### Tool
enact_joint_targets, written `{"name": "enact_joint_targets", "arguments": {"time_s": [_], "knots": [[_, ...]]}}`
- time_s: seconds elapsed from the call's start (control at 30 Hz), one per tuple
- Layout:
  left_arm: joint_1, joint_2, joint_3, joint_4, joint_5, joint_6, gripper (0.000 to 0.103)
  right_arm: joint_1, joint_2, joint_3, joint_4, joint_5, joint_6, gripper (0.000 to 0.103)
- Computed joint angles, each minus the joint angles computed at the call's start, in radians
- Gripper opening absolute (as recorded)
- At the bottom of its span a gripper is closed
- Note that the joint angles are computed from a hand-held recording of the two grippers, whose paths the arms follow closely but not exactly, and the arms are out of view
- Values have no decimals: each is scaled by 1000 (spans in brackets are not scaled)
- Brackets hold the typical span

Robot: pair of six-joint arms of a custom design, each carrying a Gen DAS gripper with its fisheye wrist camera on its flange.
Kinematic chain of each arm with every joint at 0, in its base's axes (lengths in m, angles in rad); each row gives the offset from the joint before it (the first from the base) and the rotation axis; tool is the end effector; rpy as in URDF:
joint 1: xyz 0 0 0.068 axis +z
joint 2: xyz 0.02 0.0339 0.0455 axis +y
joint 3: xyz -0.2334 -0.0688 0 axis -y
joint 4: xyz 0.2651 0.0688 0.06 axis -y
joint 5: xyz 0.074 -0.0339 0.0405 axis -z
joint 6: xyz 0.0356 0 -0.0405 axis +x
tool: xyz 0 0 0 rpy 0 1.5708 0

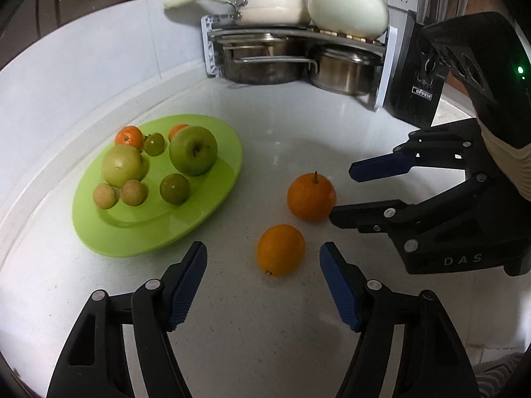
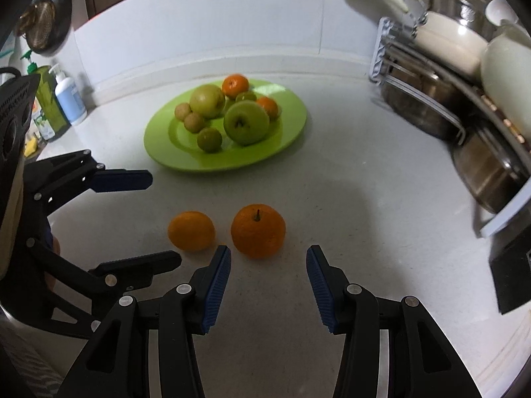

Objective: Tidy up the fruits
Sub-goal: 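Withdraw the right tool from the plate toward the large orange, then close the right tool on the large orange and lift it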

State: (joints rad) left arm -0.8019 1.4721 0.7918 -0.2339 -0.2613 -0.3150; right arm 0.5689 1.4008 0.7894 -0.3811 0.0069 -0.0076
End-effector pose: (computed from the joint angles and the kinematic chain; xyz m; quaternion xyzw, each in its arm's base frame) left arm 0.2201 -0.2142 0.1398 0.1855 0.9210 -0.0648 0.3365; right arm 0.2461 0.1571 0.1487 -0.2715 0.9192 0.0758 0.2749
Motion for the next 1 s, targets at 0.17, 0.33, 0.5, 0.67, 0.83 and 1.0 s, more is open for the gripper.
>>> {"name": "enact_joint_targets", "arguments": {"time_s": [0.17,0.33,0.5,0.67,0.83,1.0], "knots": [[25,39,9,27,56,3,59,-7,67,31,10,-38,-13,48],[35,74,26,47,92,8,50,-14,110,57,19,-58,-22,48],[47,93,30,65,136,7,35,-21,143,82,23,-67,-21,48],[51,67,14,60,138,-5,34,-17,154,91,26,-68,-14,48],[54,18,-8,47,113,-40,34,-8,157,90,32,-66,0,47],[53,-10,-23,42,91,-59,34,-4,158,91,37,-53,15,43]]}}
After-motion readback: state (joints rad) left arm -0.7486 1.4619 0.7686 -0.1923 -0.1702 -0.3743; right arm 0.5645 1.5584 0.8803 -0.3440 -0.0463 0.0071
